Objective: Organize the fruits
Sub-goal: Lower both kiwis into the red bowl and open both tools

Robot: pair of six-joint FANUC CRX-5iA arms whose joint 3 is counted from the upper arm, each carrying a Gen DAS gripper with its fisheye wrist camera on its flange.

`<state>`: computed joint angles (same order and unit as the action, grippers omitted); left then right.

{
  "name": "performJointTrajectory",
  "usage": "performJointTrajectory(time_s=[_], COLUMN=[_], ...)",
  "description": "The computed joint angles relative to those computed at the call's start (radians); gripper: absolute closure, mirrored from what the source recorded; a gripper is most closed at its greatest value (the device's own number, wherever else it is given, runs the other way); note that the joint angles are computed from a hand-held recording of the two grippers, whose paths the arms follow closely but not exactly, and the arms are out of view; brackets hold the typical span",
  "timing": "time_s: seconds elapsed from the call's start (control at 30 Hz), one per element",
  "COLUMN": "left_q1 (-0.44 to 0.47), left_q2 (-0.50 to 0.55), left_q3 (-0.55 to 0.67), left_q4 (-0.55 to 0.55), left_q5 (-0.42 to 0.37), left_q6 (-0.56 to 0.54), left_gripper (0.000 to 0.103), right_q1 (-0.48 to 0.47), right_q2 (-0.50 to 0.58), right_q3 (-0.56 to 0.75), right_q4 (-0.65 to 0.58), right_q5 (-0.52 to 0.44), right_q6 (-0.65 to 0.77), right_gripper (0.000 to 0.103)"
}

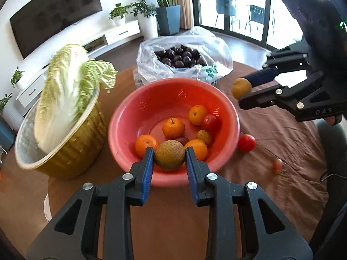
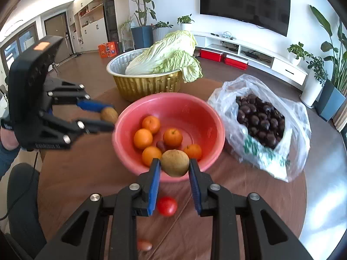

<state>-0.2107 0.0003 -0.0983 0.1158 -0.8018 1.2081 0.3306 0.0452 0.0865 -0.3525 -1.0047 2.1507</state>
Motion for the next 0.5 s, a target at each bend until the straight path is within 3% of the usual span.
performJointTrajectory(time_s=[0.43,0.5], left_q1=[-0.011,-0.010], left_q2=[0.122,0.132], left_q3=[0.085,0.093], left_q4=[-0.067,-0.081], left_q5=[-0.023,-0.035], left_q6=[0.063,0.083], left_gripper=[0.076,0.068], right_q1=[0.068,0.065], right_q2=[0.130,0.134], right_q3=[0.041,0.044], right_q4=[0.140,0.140], right_q5=[0.035,0.035], right_q6=[-0.081,-0.088], right_gripper=[0.074,0.074])
